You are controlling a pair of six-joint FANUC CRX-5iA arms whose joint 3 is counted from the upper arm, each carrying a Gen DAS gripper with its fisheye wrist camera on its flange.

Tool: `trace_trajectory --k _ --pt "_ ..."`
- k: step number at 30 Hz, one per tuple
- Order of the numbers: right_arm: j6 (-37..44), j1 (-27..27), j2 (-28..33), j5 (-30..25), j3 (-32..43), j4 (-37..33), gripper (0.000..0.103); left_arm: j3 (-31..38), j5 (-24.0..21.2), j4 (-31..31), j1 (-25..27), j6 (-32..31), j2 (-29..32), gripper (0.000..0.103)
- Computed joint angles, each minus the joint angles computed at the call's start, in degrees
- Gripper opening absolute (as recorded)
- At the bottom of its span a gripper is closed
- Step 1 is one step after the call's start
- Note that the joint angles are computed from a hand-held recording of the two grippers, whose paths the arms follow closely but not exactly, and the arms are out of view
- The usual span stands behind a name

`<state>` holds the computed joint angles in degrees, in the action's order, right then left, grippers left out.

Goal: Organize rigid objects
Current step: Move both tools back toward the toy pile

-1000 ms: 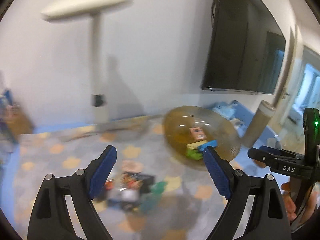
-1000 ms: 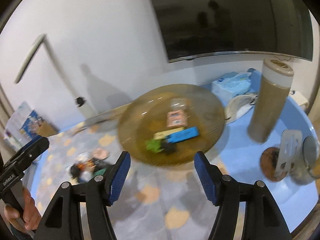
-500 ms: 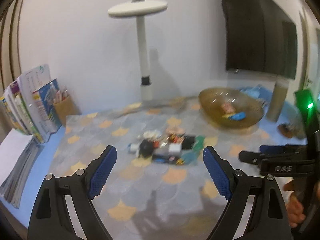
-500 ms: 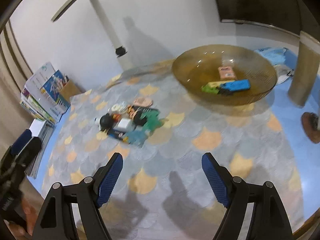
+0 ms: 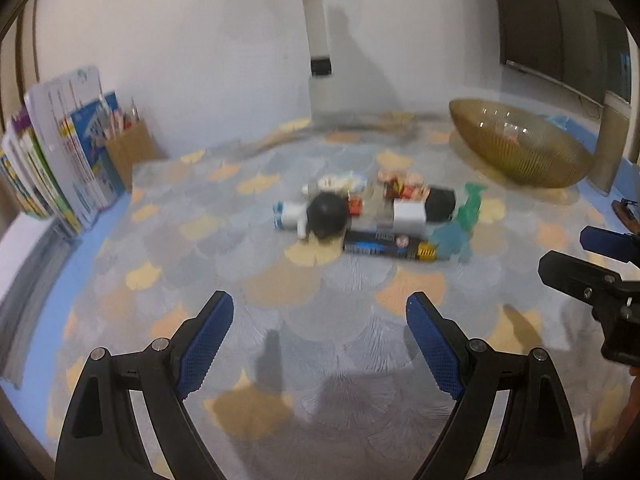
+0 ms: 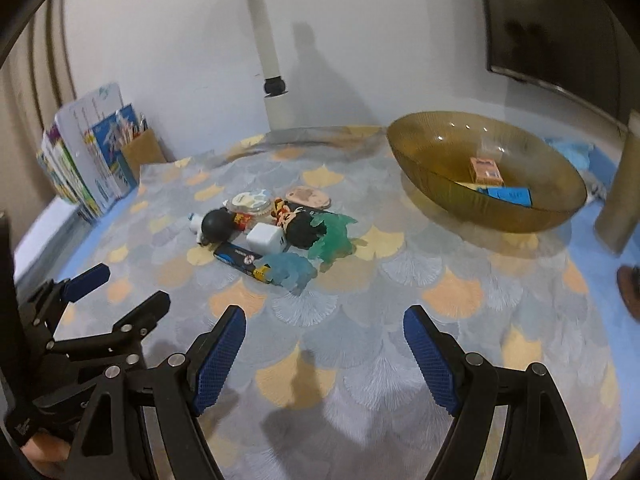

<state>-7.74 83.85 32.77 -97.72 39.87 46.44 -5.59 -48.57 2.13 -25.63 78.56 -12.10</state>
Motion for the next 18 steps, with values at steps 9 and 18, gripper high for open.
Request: trace_trajectory --k 9,18 --pt "0.73 -1.16 1.01 0.48 -0.31 -3.23 0.08 -0.54 -1.22 1.52 0.85 0.6 0.5 0.087" --pt "-2.25 -1.26 -1.39 2.84 -4.22 -4.04 0.08 -0.17 -1.49 1.71 1.12 0.67 0.94 0.087"
